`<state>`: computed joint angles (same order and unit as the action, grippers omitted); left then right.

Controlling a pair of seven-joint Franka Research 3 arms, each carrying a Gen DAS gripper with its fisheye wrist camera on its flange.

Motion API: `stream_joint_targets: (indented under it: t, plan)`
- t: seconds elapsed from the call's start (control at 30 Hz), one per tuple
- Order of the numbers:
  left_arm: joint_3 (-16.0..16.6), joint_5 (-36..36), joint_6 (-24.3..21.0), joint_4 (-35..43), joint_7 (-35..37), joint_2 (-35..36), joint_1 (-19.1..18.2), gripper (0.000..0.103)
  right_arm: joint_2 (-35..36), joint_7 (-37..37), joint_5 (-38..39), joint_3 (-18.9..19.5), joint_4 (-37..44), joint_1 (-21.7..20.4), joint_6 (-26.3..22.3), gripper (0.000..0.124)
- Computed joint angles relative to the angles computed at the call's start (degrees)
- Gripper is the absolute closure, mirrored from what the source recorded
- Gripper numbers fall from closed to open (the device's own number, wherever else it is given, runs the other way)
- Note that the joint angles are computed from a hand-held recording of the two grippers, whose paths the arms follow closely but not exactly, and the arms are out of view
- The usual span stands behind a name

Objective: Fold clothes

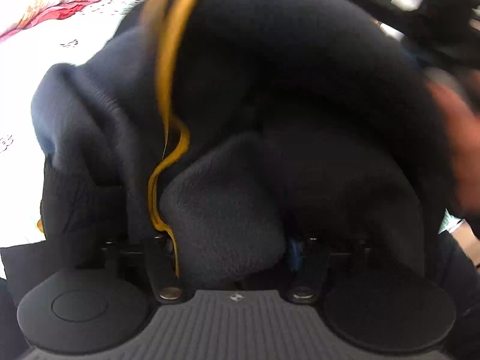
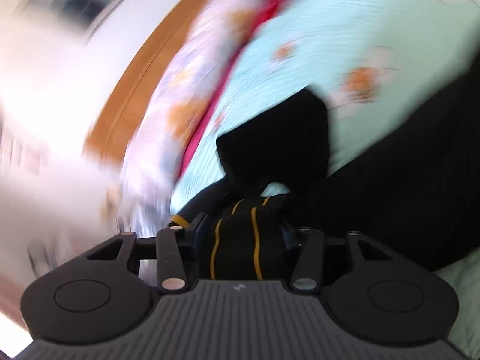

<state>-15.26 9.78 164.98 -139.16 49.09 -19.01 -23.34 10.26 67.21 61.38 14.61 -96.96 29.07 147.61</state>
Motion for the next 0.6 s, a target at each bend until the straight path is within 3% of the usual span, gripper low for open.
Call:
stream_joint_targets:
  t: [0.07, 0.13, 0.2, 0.47, 0.6]
  plan:
    - [1.2, -1.6, 1.9, -1.8, 0.3, -1.0, -1.0, 0.039, -2.3, -1.8, -10.2, 0.5, -1.7, 2.8, -0.8, 0.077]
    - [1.5, -1.9, 1.9, -2.5, 1.3, -1.7, -1.6, 0.039, -4.9, -3.8, -12.1, 1.0, -5.4, 4.2, 1.1, 0.077]
    - [0.5, -0.6, 1.4, -2.3, 1.4, -1.9, -1.0, 0.038, -7.5, -5.2, -7.2, 0.9, -8.8, 4.4, 3.1, 0.077]
    - [5.7, -8.3, 6.8, -6.5, 3.6, -4.5, -5.5, 0.041, -11.0, -9.2, 18.5, -2.2, -14.1, 3.2, 2.5, 0.083]
    - [5.8, -8.4, 4.6, -5.8, 4.4, -4.8, -5.6, 0.044, -12.0, -10.8, 26.1, -3.4, -16.1, 2.6, 0.4, 0.083]
